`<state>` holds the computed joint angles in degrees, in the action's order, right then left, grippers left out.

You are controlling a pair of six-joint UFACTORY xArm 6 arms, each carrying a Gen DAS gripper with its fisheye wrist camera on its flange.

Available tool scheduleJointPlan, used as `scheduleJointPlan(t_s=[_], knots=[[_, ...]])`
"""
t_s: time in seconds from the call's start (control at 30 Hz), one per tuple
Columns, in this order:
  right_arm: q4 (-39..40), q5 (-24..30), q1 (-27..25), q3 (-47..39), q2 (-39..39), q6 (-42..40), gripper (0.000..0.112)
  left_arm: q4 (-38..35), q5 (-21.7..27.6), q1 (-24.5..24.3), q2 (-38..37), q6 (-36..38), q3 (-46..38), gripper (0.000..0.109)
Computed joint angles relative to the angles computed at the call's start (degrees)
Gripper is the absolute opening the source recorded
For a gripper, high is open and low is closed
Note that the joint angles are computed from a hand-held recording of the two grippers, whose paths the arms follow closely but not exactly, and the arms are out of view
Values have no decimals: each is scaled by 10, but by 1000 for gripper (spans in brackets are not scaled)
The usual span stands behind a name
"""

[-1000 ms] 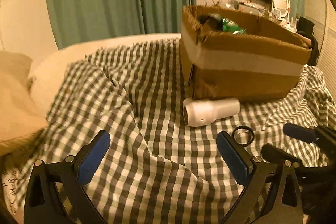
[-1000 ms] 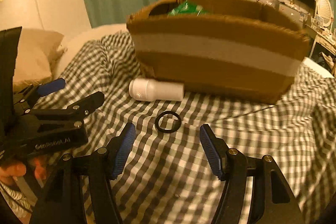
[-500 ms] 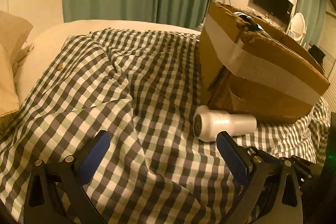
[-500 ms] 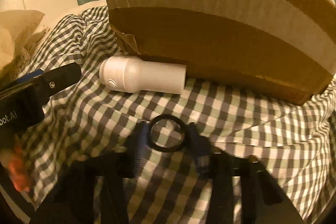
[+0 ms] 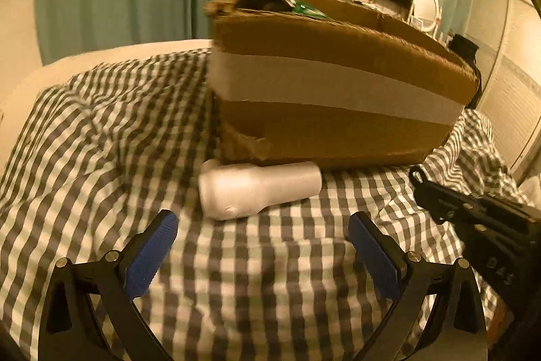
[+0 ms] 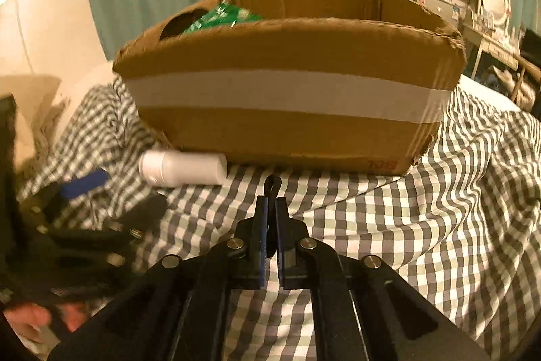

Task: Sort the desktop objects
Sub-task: 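Grasp the white bottle with left tool while right tool grasps black hair tie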

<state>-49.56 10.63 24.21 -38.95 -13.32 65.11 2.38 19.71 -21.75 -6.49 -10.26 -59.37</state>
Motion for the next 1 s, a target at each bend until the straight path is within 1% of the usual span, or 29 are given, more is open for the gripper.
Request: scheduleJointPlan(t_s=[0.03, 0.1, 0.13, 0.17, 0.2, 0.27, 0.33, 0.4, 0.5, 0.53, 0.6, 0.7, 0.83, 0.9, 1.0], knots=[[12, -3, -2, 3, 0, -11, 4, 24, 1, -1, 8, -20, -7, 103], [6, -8, -3, 0, 3, -1, 4, 64, 9, -3, 27, -64, -25, 103], [25, -14, -5, 2, 5, -17, 4, 78, 8, -1, 40, -85, -34, 103], [29, -14, -5, -6, 12, -17, 4, 81, 6, 0, 46, -96, -37, 103], [19, -15, -5, -16, 25, 0, 4, 78, 2, 1, 52, -101, -41, 103], [45, -20, -9, -15, 29, -15, 4, 64, -13, 1, 60, -104, -43, 103], [53, -26, -15, -14, 31, -16, 4, 61, -25, 0, 66, -106, -43, 103], [66, -28, -20, -13, 33, -17, 4, 108, -22, 1, 79, -149, -58, 103], [98, -40, -25, -9, 36, -32, 4, 137, 1, 1, 106, -177, -89, 103], [106, -40, -24, -9, 36, -38, 4, 136, 16, 0, 116, -178, -101, 103], [104, -37, -24, -10, 36, -35, 4, 101, 41, 1, 135, -155, -123, 103], [114, -36, -22, -7, 33, -42, 4, 97, 71, 0, 149, -148, -145, 102], [117, -31, -20, -6, 28, -45, 4, 97, 62, 2, 138, -151, -133, 102], [113, -30, -18, -3, 21, -42, 4, 71, 56, 5, 125, -134, -121, 102], [124, -25, -16, 11, -2, -56, 4, 74, 60, 9, 94, -146, -96, 102]])
